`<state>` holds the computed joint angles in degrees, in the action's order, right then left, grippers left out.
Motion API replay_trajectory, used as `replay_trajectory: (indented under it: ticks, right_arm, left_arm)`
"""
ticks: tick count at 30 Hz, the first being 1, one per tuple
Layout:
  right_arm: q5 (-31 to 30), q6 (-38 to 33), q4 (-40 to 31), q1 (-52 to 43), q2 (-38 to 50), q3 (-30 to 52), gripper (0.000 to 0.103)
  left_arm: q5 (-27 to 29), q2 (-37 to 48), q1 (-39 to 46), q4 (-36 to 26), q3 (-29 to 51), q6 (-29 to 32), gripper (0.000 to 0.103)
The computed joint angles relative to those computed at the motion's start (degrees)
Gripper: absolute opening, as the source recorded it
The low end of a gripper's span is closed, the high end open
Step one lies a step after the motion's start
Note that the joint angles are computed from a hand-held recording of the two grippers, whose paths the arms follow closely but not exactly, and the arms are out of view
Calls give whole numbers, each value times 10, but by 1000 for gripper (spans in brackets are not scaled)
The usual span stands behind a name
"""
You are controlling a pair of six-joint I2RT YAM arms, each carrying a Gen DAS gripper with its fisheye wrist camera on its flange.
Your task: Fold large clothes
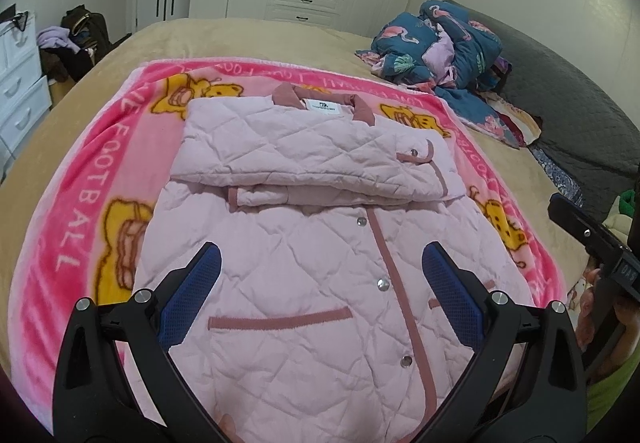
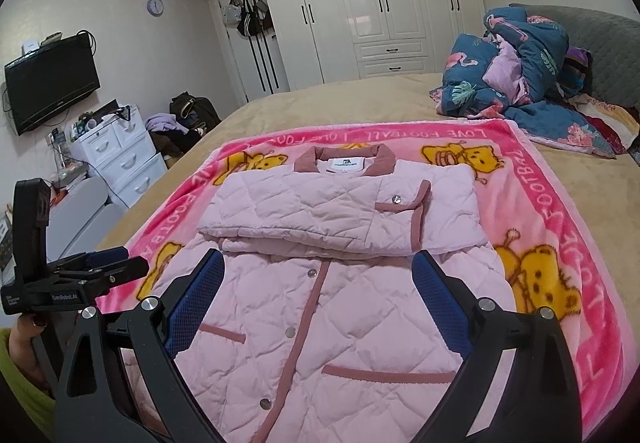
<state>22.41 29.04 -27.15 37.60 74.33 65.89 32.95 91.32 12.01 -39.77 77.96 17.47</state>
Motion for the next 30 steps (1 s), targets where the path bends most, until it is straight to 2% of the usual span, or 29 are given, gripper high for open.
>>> replay_trajectory:
  ticks: [14,30]
  right_arm:
    - [20,20,-16,30,-41,-44,94]
    - [32,55,-46,38,-94,-130,94]
  left_arm:
    - [-1,-27,33,7,-56,34,95]
    - [-29,-29,69,34,-109,69,95]
